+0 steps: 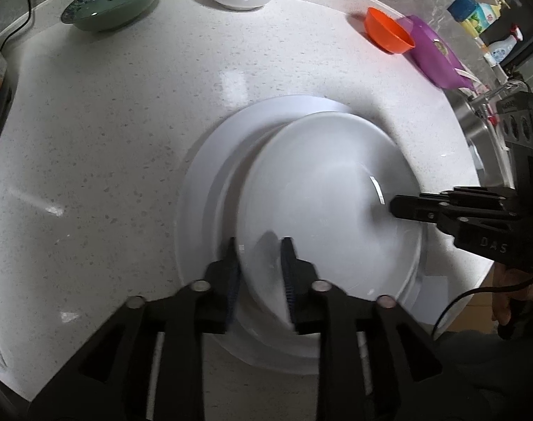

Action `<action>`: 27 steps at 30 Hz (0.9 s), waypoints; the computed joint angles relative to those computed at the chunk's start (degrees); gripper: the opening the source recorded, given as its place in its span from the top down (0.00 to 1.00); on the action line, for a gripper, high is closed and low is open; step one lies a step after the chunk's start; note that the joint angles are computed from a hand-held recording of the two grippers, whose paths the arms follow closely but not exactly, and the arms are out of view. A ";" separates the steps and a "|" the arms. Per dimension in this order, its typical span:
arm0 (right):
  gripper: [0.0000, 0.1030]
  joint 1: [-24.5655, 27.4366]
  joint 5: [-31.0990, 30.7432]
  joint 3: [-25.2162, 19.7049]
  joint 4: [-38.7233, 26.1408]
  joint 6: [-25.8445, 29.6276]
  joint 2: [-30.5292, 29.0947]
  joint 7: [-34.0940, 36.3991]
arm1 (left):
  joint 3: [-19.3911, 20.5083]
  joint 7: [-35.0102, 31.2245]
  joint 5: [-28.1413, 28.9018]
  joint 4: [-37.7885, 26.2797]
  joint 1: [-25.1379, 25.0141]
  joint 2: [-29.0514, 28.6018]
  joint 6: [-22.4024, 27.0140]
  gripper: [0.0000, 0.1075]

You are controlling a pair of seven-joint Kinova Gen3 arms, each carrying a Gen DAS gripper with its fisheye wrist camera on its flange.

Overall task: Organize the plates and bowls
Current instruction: 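Lower the white deep plate onto the plate stack and open both grippers, then withdraw both grippers and move to the blue-patterned green bowl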

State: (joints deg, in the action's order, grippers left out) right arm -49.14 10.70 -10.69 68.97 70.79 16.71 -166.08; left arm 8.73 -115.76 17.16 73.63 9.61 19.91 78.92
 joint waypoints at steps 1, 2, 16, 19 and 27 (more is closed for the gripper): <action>0.92 -0.02 0.00 0.00 -0.20 0.24 0.12 0.09 | 0.16 -0.24 0.26 0.21 0.00 -0.19 0.09 0.65; 0.92 -0.05 -0.02 0.01 -0.27 0.35 0.15 0.03 | 0.43 -0.66 0.96 0.25 -0.15 -0.17 0.37 0.53; 0.91 0.11 -0.41 0.22 -0.46 0.48 0.28 0.40 | 0.78 -4.86 10.97 1.97 -3.64 -3.00 -1.43 0.22; 0.83 0.19 -0.43 0.10 -0.17 -0.18 0.08 0.57 | 0.61 -5.00 12.97 0.70 -4.73 -2.72 -0.56 0.20; 0.52 -0.49 0.66 -0.22 0.47 -2.47 -0.64 0.01 | -0.67 -1.46 14.10 -8.53 -8.40 1.13 1.76 0.15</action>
